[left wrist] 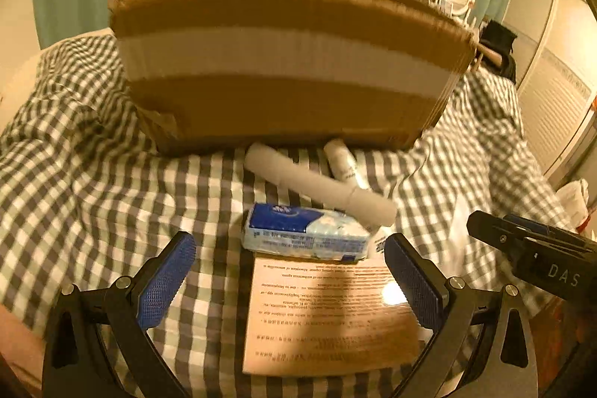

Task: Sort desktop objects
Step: 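Withdraw both grippers from the box toward the remaining items, then grasp the blue wet-wipes pack with the left gripper while the right grasps the clear comb, then lift the wipes pack and comb and carry them over the box with both grippers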

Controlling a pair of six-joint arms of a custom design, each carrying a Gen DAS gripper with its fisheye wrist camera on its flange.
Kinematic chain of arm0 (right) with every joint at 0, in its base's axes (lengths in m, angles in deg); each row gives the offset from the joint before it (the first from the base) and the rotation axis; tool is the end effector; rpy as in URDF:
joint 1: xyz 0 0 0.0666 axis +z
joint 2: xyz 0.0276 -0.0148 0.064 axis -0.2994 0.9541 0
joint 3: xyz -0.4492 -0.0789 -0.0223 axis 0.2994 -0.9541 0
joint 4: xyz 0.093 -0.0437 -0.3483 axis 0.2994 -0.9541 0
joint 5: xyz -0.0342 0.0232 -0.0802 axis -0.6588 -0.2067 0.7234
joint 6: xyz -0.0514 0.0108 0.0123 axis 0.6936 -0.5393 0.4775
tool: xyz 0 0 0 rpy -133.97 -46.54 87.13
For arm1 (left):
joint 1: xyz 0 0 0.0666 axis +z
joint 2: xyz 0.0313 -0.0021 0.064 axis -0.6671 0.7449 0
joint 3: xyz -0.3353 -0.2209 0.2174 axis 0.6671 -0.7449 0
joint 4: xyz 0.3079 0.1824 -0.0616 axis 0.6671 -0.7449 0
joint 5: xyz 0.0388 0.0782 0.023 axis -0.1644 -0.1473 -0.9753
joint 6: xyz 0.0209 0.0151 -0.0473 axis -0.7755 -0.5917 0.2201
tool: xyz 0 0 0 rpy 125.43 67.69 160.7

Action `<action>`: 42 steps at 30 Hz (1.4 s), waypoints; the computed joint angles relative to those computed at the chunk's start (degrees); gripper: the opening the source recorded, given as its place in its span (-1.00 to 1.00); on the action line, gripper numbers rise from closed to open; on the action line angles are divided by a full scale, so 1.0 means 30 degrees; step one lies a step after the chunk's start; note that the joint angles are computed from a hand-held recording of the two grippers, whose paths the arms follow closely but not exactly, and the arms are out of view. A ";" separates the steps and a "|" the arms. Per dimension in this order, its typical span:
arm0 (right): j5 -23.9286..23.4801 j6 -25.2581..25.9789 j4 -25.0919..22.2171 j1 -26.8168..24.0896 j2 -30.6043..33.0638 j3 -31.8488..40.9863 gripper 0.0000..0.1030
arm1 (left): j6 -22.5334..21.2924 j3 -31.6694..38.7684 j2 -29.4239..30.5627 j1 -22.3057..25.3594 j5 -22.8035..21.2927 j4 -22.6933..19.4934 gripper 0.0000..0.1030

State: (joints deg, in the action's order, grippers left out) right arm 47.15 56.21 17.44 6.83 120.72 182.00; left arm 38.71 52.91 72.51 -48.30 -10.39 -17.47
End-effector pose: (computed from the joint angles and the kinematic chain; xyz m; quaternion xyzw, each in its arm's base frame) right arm 0.5784 0.2596 0.3371 -0.0947 0.9556 0.0811 0.2669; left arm 0.4877 -0.0519 0.3153 -0.1222 0.9301 -0.0283 0.3453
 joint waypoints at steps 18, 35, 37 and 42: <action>0.1214 0.0179 -0.1014 0.0309 0.1830 0.1129 0.30 | -0.0560 0.0307 0.1035 0.1117 0.2287 0.0497 0.46; 0.0647 0.1158 0.1610 0.0859 0.0374 -0.1035 -0.48 | 0.0033 -0.1488 -0.1237 0.2278 0.1821 0.1991 0.46; 0.0470 0.1177 0.1916 0.0981 0.0030 -0.1393 -0.48 | 0.0151 -0.1609 -0.1427 0.2329 0.1734 0.2122 0.46; 0.0173 0.1161 0.2307 0.1098 -0.0656 -0.1696 -0.50 | 0.0225 -0.1914 -0.1962 0.2526 0.1742 0.2287 0.46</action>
